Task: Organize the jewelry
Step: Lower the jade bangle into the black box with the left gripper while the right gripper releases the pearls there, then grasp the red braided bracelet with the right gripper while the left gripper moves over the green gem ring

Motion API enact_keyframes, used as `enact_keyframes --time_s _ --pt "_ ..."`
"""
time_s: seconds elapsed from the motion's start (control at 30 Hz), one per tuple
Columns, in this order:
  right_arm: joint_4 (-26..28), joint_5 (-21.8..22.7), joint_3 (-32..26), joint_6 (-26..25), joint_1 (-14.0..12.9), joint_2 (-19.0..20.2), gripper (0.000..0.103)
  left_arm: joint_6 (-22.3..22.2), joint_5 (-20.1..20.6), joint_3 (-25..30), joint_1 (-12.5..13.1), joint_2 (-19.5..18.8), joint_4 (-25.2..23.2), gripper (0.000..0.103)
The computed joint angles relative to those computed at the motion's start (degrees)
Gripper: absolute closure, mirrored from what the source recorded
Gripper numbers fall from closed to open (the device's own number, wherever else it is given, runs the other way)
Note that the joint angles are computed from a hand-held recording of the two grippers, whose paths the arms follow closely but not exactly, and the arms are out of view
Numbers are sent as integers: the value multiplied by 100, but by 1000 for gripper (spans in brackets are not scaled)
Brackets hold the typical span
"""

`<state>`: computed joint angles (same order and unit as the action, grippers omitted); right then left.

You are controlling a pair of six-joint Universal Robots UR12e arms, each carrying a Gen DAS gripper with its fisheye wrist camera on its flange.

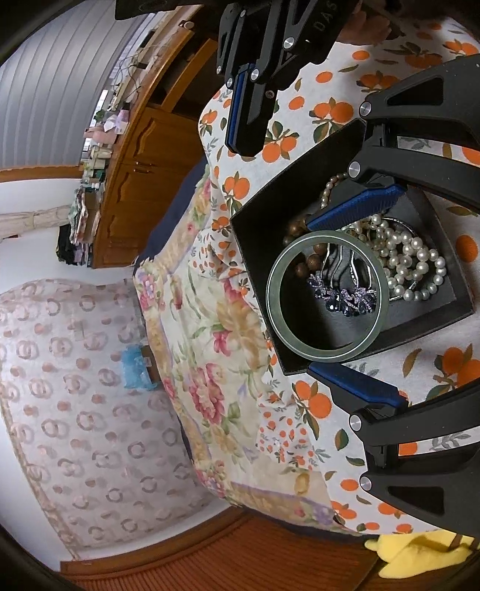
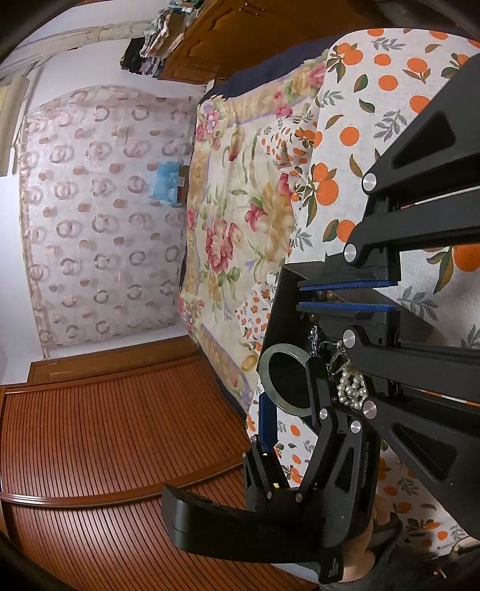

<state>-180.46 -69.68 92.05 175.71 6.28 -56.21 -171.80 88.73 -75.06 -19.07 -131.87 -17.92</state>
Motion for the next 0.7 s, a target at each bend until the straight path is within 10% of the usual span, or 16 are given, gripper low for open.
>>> enact_keyframes --time_s 0.7 --pt "-86 -169 306 -400 100 -391 96 -364 -355 -1395 181 790 748 33"
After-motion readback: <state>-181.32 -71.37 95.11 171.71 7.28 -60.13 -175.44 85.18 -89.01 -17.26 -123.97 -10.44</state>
